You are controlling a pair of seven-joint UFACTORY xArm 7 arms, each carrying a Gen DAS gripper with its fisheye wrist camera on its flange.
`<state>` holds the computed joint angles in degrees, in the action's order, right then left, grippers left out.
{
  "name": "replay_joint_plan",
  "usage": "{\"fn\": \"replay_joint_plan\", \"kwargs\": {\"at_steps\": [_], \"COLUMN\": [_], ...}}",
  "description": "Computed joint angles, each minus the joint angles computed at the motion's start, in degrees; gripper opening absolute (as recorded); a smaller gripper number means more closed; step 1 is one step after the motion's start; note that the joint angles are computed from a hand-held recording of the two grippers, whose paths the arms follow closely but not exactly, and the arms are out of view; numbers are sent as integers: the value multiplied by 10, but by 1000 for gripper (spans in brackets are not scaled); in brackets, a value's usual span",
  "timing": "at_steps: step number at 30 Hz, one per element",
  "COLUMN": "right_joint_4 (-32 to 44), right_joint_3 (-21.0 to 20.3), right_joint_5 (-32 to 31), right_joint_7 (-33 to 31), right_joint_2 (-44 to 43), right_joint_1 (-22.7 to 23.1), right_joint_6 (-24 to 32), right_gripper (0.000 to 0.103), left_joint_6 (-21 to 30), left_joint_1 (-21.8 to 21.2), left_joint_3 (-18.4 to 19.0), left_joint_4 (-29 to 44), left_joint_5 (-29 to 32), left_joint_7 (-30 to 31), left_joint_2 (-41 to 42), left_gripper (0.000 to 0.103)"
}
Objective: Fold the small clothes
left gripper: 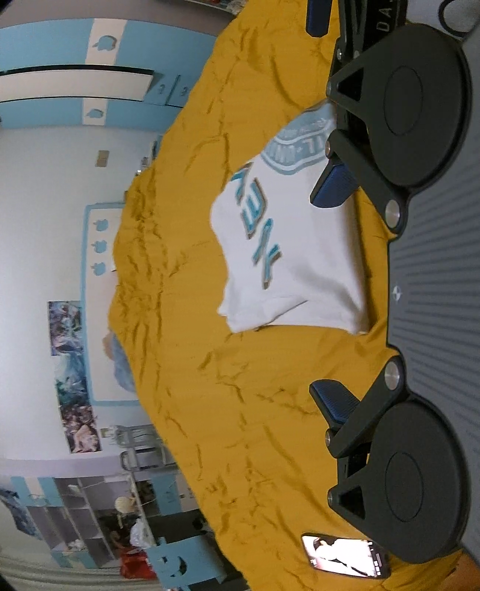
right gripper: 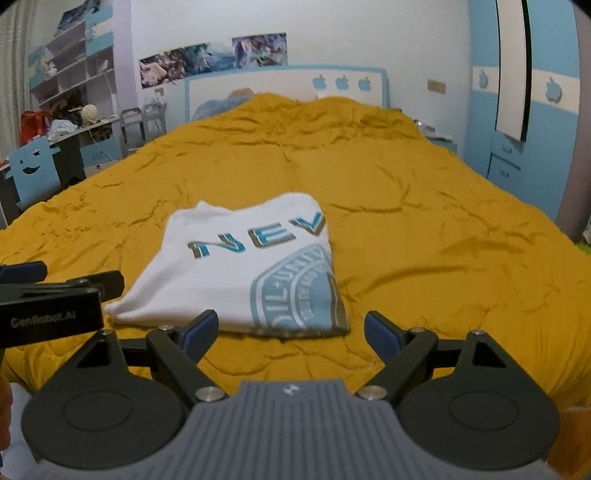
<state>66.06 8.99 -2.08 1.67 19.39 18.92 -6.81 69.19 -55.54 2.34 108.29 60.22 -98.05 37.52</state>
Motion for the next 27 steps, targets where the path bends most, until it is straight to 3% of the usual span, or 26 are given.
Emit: {"fn": "replay_joint_plan", "kwargs": {"at_steps": [5, 27], "right_joint_4": [9, 13], "right_joint_3": [5, 32], "right_joint_5": [1, 9], "right_joint_7": [-1, -27], "right_joint_2": [7, 13], "right_joint_1": [-5, -29], "right_joint_6": [24, 32], "right_gripper": [82, 82], "left_joint_6": [0, 0], "left_joint_1": [4, 3], "left_joint_3": [-3, -3], "left_joint_4": [-1, -1], "left_joint_5": [-16, -17], "left_joint_7": [1, 0], "left_joint_2": [-1, -2], "left_gripper": [103, 103]}}
